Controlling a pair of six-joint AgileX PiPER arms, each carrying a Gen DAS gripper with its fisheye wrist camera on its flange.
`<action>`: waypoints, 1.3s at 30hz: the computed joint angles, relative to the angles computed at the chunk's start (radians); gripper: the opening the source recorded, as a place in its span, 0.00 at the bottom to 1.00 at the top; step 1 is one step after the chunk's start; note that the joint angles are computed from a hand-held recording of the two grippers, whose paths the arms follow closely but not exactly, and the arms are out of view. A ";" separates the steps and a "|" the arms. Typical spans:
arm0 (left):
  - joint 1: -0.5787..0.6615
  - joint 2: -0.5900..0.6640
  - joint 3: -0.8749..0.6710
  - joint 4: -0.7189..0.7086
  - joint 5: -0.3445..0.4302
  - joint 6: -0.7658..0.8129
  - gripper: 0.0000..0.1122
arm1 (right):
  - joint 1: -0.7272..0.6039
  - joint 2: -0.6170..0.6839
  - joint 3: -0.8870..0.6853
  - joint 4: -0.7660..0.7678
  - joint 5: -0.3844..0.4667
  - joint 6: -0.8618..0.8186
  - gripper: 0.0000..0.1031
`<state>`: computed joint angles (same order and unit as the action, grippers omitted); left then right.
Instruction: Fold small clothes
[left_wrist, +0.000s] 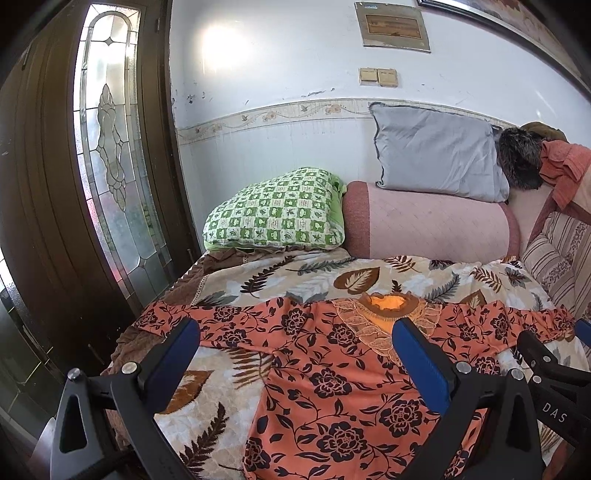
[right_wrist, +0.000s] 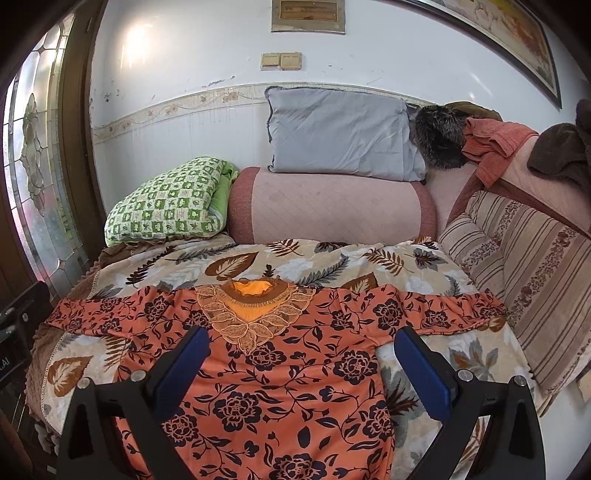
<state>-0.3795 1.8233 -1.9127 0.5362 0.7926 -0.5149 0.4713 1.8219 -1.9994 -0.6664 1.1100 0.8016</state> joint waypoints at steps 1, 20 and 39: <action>0.001 -0.001 -0.001 -0.005 0.001 0.006 0.92 | 0.000 -0.001 0.002 0.000 -0.001 0.000 0.99; 0.009 -0.011 0.014 0.007 -0.010 -0.006 0.92 | 0.010 0.015 -0.034 0.014 0.010 -0.026 0.99; -0.003 0.042 -0.038 0.002 0.020 0.014 0.92 | -0.014 0.019 -0.003 0.037 -0.023 -0.026 0.99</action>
<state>-0.3827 1.8648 -1.9505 0.5383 0.8131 -0.5011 0.4569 1.8412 -2.0021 -0.6296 1.0874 0.7754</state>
